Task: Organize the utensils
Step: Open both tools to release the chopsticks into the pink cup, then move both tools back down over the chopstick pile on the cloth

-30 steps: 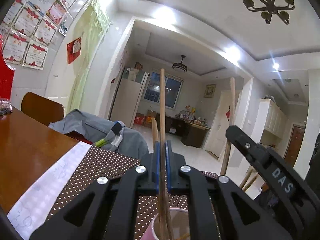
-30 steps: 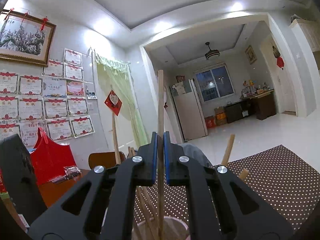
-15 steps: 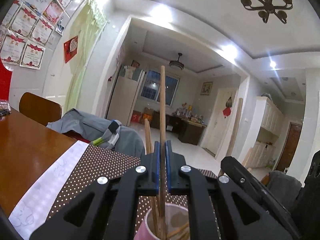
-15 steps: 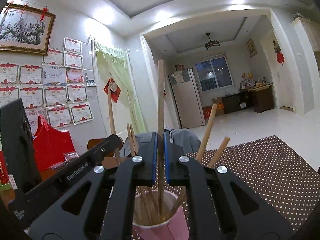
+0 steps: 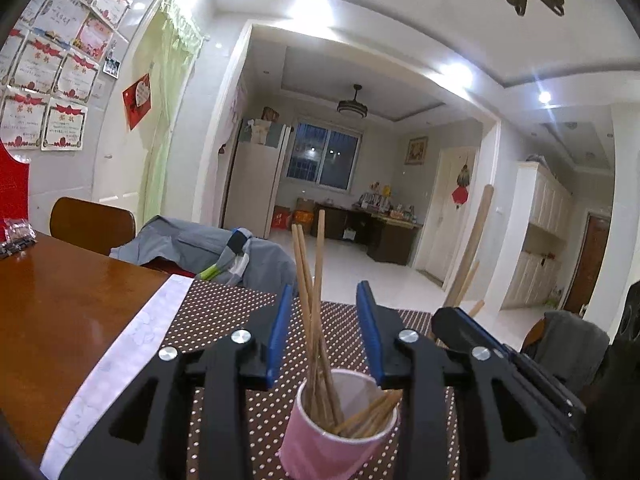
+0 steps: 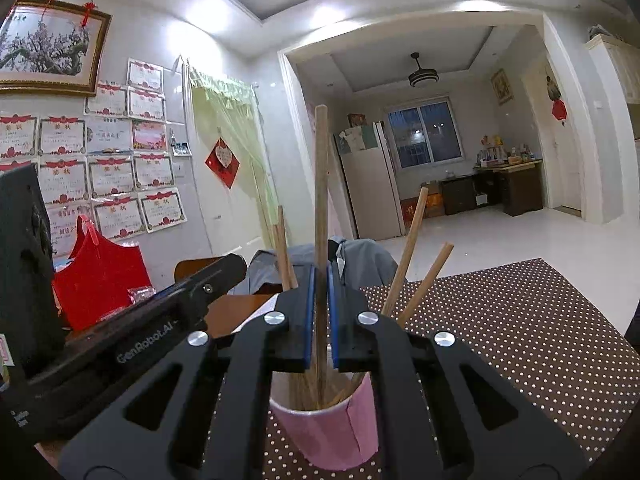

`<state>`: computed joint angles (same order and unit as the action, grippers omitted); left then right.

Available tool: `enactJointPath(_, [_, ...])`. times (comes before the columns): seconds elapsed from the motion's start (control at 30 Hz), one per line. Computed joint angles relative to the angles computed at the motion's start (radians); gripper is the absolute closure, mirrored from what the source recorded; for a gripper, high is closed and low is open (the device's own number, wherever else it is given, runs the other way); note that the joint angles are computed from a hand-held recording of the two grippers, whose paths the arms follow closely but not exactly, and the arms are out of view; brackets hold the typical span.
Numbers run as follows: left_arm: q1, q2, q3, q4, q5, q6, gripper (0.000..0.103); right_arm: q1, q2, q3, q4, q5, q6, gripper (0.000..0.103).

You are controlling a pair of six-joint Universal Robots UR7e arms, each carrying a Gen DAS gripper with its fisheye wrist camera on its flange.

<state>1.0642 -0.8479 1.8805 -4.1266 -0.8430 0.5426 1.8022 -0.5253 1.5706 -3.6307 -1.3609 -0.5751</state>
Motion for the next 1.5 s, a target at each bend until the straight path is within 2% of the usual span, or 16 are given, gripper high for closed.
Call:
enactJointPath(0.07, [-0.009, -0.005, 0.010, -0.001, 0.028, 0.010, 0.066, 0.004, -0.004, 0.009, -0.003, -0.014, -0.008, 0.096])
enactJointPath(0.37, [-0.041, -0.047, 0.070, 0.012, 0.116, 0.009, 0.064, 0.015, -0.022, 0.042, 0.005, -0.072, -0.020, 0.096])
enactJointPath(0.43, [-0.045, -0.056, 0.084, 0.021, 0.139, 0.002, 0.060, 0.020, -0.025, 0.042, 0.017, -0.093, -0.021, 0.095])
enactJointPath(0.57, [-0.054, -0.073, 0.108, 0.039, 0.167, -0.015, 0.060, 0.032, -0.030, 0.041, 0.041, -0.140, -0.013, 0.095])
enactJointPath(0.77, [-0.076, -0.102, 0.148, 0.057, 0.205, -0.039, 0.060, 0.042, -0.051, 0.070, 0.029, -0.170, -0.011, 0.095])
enactJointPath(0.83, [-0.087, -0.112, 0.163, 0.057, 0.213, -0.045, 0.060, 0.046, -0.059, 0.082, 0.020, -0.180, -0.012, 0.090])
enactJointPath(0.9, [-0.098, -0.119, 0.175, 0.054, 0.222, -0.045, 0.060, 0.050, -0.071, 0.099, 0.007, -0.188, -0.010, 0.073])
enactJointPath(1.0, [-0.119, -0.129, 0.199, 0.039, 0.241, -0.042, 0.060, 0.054, -0.088, 0.129, -0.020, -0.192, -0.015, 0.059])
enactJointPath(1.1, [-0.145, -0.139, 0.224, 0.021, 0.265, -0.040, 0.053, 0.059, -0.110, 0.166, -0.041, -0.196, -0.018, 0.059])
enactJointPath(1.4, [-0.232, -0.166, 0.322, 0.012, 0.351, -0.053, 0.050, 0.069, -0.179, 0.278, -0.069, -0.225, -0.014, 0.055])
enactJointPath(1.5, [-0.255, -0.181, 0.362, 0.066, 0.383, -0.098, 0.050, 0.072, -0.200, 0.314, -0.059, -0.245, -0.015, 0.054])
